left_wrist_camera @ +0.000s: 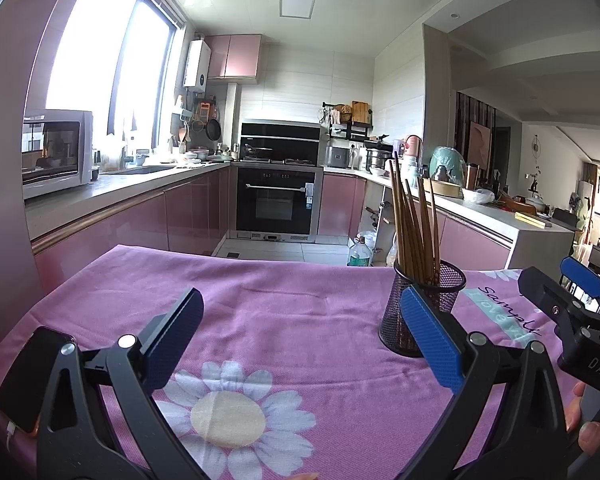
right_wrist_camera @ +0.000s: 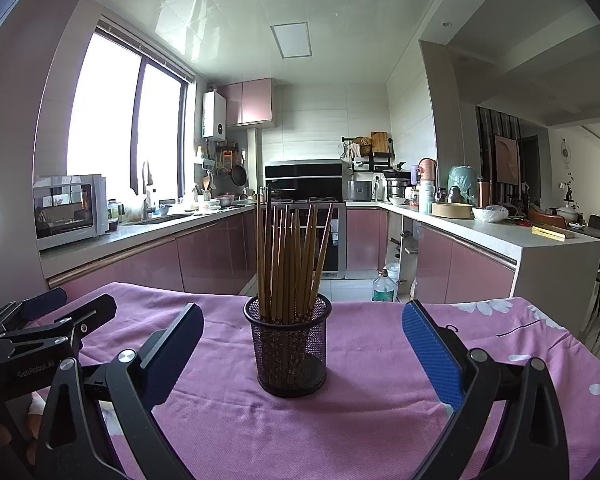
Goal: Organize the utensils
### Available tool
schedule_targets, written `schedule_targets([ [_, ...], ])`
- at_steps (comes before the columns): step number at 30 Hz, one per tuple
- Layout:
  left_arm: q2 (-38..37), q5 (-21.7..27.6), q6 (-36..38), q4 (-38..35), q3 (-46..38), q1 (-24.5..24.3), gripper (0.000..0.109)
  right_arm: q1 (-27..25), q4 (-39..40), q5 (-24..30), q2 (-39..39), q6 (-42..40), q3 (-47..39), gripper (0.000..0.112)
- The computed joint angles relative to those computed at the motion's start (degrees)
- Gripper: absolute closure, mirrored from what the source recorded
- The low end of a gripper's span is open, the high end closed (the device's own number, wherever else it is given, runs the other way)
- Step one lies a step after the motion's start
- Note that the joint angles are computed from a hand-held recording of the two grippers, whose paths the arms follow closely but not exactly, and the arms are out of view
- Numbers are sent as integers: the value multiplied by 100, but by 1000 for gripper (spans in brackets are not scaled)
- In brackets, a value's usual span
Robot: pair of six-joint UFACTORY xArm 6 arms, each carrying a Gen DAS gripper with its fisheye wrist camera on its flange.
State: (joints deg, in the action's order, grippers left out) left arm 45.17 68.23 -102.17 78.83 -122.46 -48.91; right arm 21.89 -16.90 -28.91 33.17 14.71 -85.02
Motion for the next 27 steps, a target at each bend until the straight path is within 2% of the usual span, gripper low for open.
schedule_targets([
  [27, 25, 5, 8, 6, -29, -3, 11, 12, 33, 2, 1, 3, 3, 16],
])
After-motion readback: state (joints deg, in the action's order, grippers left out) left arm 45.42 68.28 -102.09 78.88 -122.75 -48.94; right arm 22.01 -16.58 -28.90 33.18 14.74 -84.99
